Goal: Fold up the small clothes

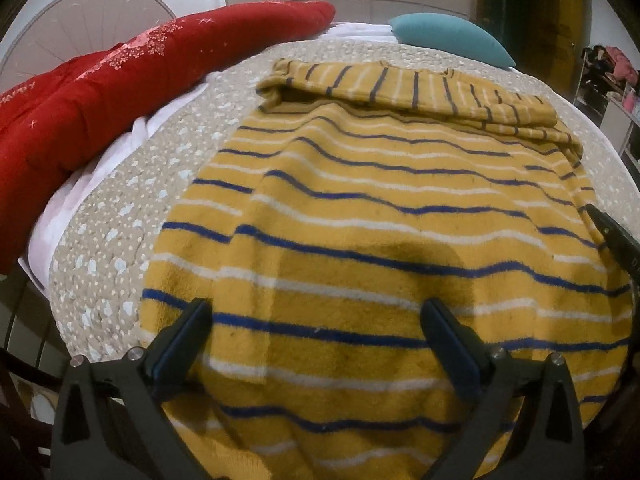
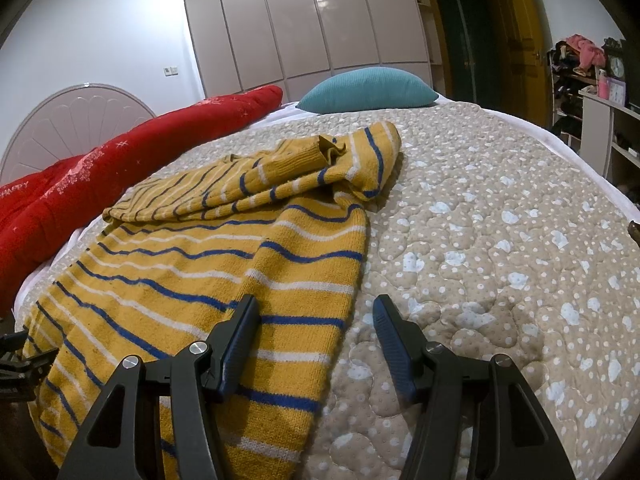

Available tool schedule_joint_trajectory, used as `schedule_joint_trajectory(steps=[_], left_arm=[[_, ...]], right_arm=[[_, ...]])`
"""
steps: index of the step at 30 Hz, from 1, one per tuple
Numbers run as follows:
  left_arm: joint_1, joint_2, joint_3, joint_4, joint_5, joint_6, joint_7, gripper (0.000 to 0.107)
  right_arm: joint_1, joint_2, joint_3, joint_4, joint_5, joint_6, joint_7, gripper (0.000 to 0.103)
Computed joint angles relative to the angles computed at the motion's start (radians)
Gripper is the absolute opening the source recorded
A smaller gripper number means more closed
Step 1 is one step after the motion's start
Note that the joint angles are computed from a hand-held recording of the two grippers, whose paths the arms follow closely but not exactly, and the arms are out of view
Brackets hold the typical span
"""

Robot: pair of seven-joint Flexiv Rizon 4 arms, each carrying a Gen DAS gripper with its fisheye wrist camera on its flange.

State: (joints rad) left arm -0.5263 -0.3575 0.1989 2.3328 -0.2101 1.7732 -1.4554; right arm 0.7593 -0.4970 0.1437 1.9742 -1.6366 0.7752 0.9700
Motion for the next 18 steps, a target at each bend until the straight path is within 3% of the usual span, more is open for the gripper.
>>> schedule_joint_trajectory(steps=[18], left_arm=[[0.019,0.004,-0.010,-0.006,0.022,-0.019,-0.013,0.103]], right_arm=[[0.001,0.000,0.001,0.000,0.001,-0.003,-0.001,0.063]])
